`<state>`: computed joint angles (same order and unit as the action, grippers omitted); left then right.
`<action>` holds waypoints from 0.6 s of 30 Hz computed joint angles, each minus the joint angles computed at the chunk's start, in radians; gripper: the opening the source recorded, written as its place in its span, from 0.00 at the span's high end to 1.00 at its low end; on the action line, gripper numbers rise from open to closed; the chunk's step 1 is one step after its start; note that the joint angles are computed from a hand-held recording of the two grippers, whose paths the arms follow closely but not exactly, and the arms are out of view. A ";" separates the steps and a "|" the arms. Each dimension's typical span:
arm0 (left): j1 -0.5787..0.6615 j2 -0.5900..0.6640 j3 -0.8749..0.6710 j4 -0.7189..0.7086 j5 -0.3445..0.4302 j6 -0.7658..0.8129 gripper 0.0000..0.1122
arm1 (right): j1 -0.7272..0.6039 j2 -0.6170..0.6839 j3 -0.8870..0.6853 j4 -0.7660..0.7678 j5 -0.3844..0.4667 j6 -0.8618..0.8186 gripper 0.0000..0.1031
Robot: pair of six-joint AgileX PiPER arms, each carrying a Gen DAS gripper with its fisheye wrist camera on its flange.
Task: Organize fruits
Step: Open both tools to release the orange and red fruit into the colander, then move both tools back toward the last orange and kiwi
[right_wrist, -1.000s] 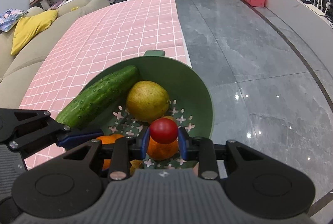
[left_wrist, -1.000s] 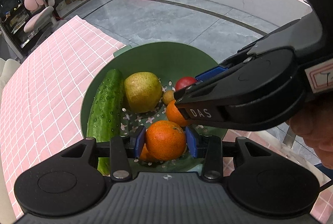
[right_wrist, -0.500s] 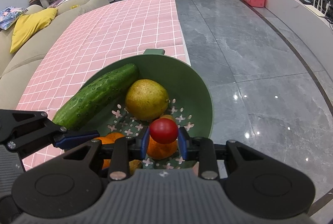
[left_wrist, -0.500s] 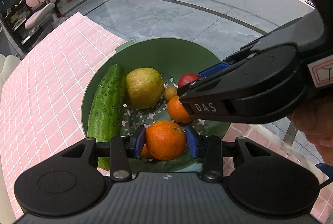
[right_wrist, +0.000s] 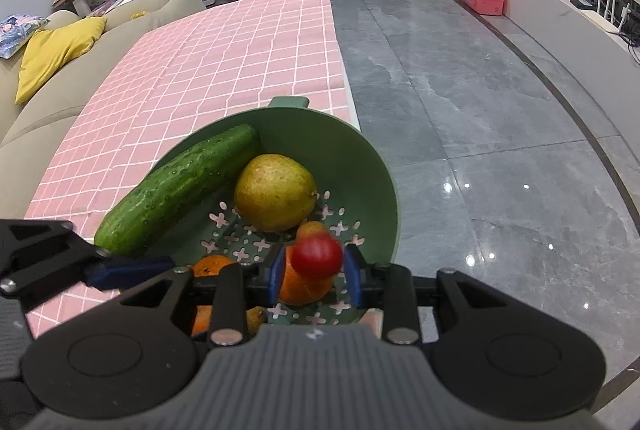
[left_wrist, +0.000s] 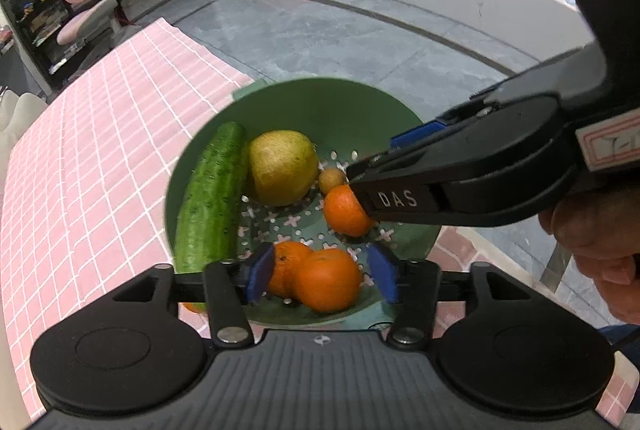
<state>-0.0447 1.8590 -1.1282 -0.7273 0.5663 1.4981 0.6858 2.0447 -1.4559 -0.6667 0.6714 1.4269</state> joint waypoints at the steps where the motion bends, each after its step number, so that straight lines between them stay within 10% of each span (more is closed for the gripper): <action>1: 0.011 -0.002 -0.005 -0.013 0.014 0.007 0.40 | 0.003 -0.001 0.000 -0.005 0.003 0.004 0.68; 18: 0.235 -0.037 -0.069 -0.203 0.256 0.060 0.36 | 0.032 -0.004 -0.018 -0.069 0.035 0.043 0.64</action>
